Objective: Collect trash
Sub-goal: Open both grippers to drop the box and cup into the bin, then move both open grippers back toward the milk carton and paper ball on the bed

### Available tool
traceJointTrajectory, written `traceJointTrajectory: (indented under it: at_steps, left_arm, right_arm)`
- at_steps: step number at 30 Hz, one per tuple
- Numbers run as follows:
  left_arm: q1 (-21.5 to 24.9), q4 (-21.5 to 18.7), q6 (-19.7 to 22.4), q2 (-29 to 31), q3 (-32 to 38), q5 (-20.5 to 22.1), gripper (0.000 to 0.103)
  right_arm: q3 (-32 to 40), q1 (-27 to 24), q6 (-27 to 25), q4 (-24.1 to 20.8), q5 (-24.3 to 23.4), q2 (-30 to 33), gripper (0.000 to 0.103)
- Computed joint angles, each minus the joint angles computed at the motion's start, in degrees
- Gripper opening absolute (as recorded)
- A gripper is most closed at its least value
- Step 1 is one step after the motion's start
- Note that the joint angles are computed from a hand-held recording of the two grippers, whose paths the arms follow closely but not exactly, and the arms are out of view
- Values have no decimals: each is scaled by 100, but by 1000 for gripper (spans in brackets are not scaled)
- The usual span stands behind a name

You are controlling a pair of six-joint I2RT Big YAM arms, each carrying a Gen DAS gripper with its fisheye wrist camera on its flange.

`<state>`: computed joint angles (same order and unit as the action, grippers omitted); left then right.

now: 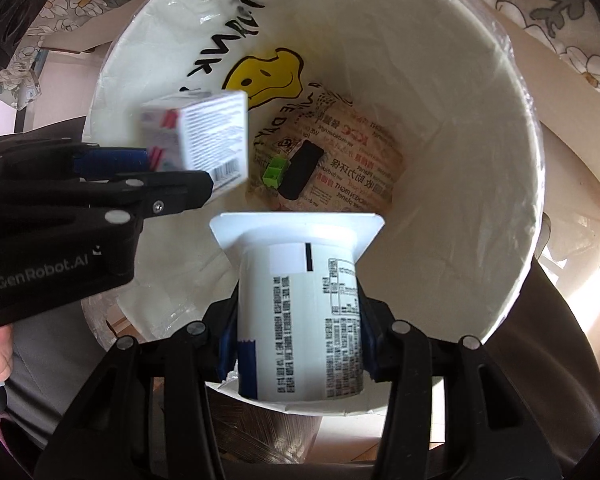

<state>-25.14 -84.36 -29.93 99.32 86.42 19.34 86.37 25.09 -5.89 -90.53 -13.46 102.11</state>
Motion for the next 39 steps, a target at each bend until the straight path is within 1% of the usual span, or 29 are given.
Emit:
traceJointTrajectory:
  at_steps: [2, 3, 4, 6, 11, 16, 17, 25, 32, 34, 37, 39]
  left_arm:
    - [-2, -12, 9, 15, 7, 16, 48]
    - [1, -20, 6, 31, 4, 21, 49]
    - [2, -8, -13, 50, -6, 13, 54]
    - [8, -15, -29, 63, -9, 8, 55]
    - [35, -23, 22, 63, -19, 31, 55]
    - [59, -59, 43, 26, -31, 68, 55]
    - [54, -16, 37, 38, -54, 67, 55]
    - [15, -74, 54, -89, -64, -102, 55]
    - [-10, -161, -3, -382, -80, -401, 55]
    - [-12, -179, 31, -520, -60, -466, 55]
    - [-27, -311, 136, -729, 71, -701, 56]
    - [-18, -394, 196, -858, 179, -831, 59]
  right_arm:
    - [-3, 34, -4, 46, 137, 14, 52]
    - [10, 42, 25, 39, 169, 32, 60]
    - [23, 48, 59, 30, 188, 46, 67]
    - [45, 68, 53, 37, 195, 47, 71]
    - [26, 125, -10, 58, 355, 28, 71]
    - [0, 138, -44, 50, 338, 15, 71]
    - [-5, 137, -43, 58, 320, 15, 71]
    - [32, 108, -54, 44, 318, -155, 71]
    - [-60, 122, -72, 95, 336, -414, 71]
    - [-49, 112, -107, 65, 346, -525, 71]
    - [-13, 85, -163, 20, 369, -701, 71]
    - [55, 64, -258, -52, 416, -825, 71]
